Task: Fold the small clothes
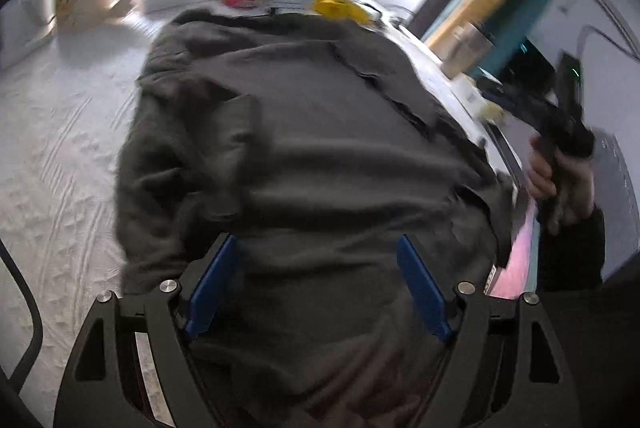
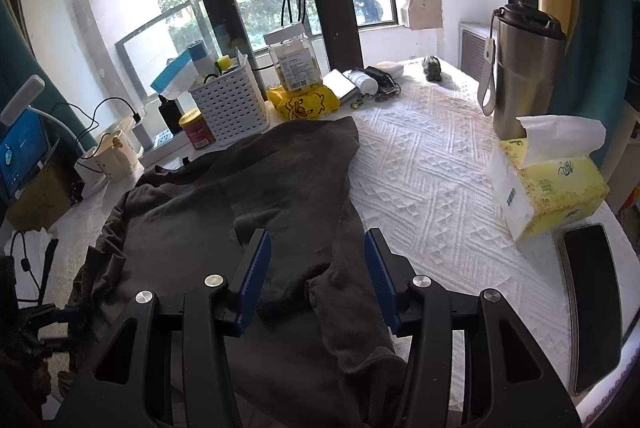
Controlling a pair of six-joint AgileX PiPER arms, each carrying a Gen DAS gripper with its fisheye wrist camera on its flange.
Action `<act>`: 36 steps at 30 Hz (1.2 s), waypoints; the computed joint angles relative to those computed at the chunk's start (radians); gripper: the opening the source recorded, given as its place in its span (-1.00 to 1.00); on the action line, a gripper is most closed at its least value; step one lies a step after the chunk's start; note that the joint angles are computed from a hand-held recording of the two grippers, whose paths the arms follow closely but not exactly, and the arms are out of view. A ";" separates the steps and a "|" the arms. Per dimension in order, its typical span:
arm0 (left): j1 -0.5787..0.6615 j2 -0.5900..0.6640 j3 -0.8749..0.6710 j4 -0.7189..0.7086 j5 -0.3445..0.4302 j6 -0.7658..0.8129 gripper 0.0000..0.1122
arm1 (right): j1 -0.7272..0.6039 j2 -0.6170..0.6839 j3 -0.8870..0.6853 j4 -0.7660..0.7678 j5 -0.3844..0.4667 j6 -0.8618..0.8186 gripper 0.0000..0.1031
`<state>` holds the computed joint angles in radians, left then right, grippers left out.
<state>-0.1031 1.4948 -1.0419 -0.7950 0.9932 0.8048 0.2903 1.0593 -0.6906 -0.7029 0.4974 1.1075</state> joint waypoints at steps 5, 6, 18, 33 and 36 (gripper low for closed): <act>-0.014 -0.036 -0.087 0.037 -0.043 -0.048 0.45 | -0.013 -0.006 0.012 -0.004 -0.017 0.008 0.01; -0.018 -0.026 -0.104 0.062 -0.069 -0.068 0.45 | -0.017 -0.011 0.019 -0.005 -0.022 0.012 0.01; -0.117 0.276 -0.318 0.362 -0.180 -0.324 -0.59 | -0.137 -0.070 0.079 0.111 -0.075 -0.111 0.01; -0.204 0.208 -0.326 0.334 -0.180 -0.347 -0.89 | -0.250 -0.069 0.100 0.283 -0.135 -0.307 0.01; -0.240 0.230 -0.352 0.338 -0.217 -0.402 -0.89 | -0.267 -0.068 0.104 0.297 -0.143 -0.318 0.01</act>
<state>-0.3435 1.7243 -1.3944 -0.4569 0.7761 0.4033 0.0235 0.9909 -0.5865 -0.4056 0.3548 0.7898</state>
